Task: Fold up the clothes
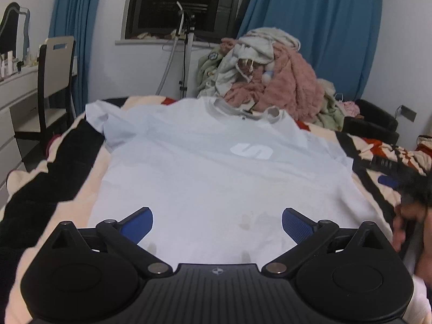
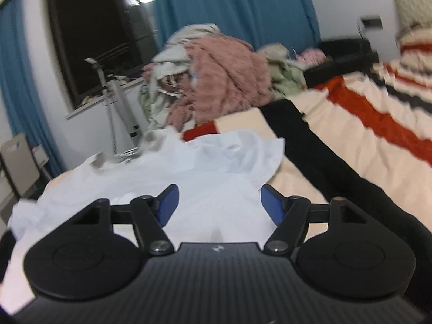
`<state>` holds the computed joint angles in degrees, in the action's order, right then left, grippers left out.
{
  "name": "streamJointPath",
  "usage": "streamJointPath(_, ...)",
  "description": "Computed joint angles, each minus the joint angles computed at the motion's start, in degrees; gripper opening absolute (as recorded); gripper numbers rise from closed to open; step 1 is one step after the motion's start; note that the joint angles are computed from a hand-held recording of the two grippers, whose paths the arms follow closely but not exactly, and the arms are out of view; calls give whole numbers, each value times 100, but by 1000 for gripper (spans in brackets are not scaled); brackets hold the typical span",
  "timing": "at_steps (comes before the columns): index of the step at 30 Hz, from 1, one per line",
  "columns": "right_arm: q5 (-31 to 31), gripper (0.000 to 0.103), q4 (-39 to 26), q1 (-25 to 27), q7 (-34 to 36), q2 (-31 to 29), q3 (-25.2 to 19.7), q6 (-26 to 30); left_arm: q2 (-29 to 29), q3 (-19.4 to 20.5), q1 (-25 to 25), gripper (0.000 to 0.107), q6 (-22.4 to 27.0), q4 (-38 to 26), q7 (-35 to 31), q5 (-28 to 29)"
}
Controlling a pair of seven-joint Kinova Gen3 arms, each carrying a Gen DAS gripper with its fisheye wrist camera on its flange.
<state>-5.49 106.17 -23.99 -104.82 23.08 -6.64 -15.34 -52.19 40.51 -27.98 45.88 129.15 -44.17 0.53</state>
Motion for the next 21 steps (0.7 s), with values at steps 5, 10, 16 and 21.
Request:
streamJointPath(5,650,63,-1171,1327,-1103,987,-935,641,135,100,-201,103,-474,276,82,77)
streamJointPath(10,641,49,-2234,2152,-1073,2053,-1969,925,661,78,-385,103,-1145,599,251,243)
streamJointPath(16,1744,6,-3826,1957,-802,2923,-2517,2049,1560,-38,-219,103,-1681,732,517,144)
streamJointPath(21,2893,4,-5153,918,-1395,2988,-1195,2723,2058,132,-334,103,-1876,686,862,-189)
